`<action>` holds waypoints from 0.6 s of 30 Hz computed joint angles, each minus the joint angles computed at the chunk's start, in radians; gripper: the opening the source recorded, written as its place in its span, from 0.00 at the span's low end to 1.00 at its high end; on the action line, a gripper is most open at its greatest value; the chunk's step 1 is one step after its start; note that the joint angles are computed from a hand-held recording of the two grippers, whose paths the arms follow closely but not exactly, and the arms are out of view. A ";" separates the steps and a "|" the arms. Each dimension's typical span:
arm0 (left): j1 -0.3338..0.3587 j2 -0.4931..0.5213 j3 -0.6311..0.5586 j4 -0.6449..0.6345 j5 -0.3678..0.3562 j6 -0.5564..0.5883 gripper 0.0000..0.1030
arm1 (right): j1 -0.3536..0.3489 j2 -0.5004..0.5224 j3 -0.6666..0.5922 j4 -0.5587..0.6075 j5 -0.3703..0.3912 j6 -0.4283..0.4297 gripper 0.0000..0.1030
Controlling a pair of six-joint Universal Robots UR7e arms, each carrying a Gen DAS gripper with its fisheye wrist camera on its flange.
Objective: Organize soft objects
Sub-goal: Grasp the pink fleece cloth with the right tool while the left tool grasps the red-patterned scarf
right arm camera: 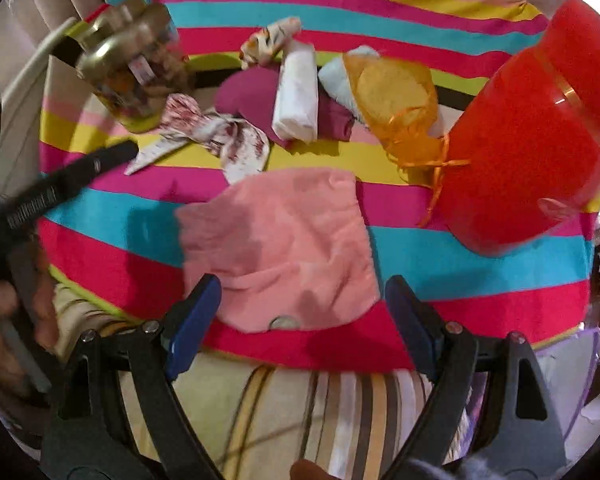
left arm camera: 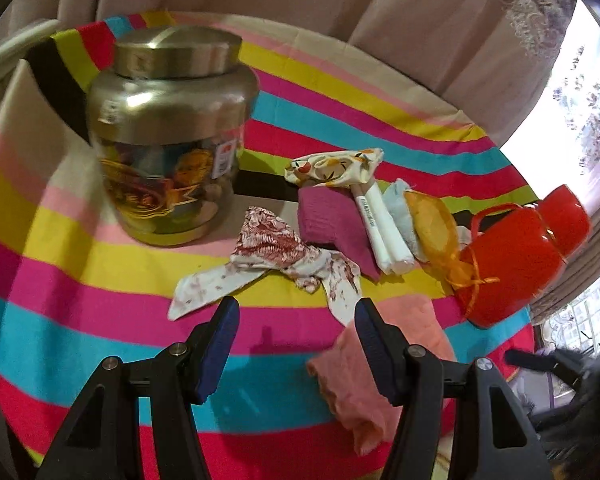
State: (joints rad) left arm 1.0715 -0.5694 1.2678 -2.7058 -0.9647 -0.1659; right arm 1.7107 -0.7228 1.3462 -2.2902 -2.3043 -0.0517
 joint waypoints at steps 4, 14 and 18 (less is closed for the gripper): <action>0.005 0.086 -0.116 0.029 0.067 0.053 0.59 | -0.030 0.029 -0.008 -0.004 0.011 -0.055 0.83; 0.031 0.270 -0.415 0.284 0.147 0.153 0.67 | -0.085 0.058 -0.075 0.111 0.075 0.043 0.83; 0.036 0.285 -0.424 0.309 0.142 0.173 0.32 | -0.087 0.061 -0.079 0.102 0.045 0.044 0.83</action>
